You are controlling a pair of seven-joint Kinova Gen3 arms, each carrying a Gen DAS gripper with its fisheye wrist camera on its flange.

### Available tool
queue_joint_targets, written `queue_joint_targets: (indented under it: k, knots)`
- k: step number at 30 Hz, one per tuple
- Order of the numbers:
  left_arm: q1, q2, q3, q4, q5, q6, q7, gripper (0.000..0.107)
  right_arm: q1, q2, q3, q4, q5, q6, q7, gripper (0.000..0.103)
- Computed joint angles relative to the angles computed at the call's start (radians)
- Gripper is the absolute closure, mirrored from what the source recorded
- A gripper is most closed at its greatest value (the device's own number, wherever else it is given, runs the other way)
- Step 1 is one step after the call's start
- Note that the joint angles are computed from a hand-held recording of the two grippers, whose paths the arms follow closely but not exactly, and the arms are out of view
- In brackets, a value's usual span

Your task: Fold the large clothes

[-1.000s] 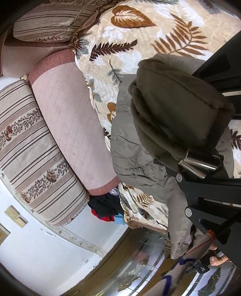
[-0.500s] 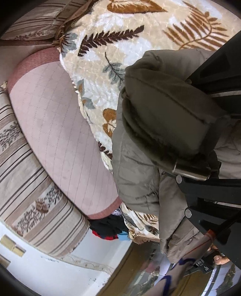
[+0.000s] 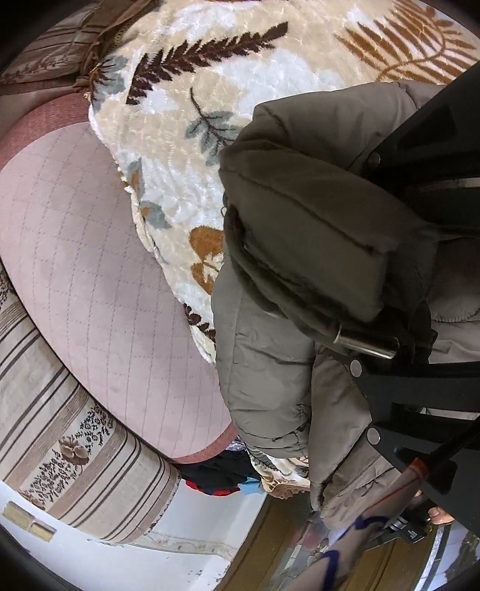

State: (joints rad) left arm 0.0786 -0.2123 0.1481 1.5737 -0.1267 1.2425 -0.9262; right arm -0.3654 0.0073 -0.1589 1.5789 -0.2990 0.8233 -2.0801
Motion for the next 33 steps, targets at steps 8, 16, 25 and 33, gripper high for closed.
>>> queue_joint_targets:
  k: [8, 16, 25, 33]
  knots:
    - [-0.025, -0.122, -0.117, 0.031, 0.19, -0.071, -0.125, 0.036, 0.002, -0.038, 0.003, 0.005, -0.015, 0.003, -0.015, 0.053]
    - [-0.074, -0.206, -0.141, -0.044, 0.245, -0.007, -0.184, 0.034, 0.011, -0.14, -0.02, 0.011, 0.104, -0.028, -0.134, 0.009]
    - [-0.096, -0.219, 0.025, -0.101, 0.13, 0.099, -0.162, 0.032, -0.079, -0.233, -0.073, -0.001, 0.363, 0.035, -0.286, 0.009]
    - [0.005, -0.096, 0.217, -0.097, 0.03, 0.018, -0.176, 0.032, -0.089, -0.038, -0.341, -0.129, 0.688, 0.184, -0.324, 0.009]
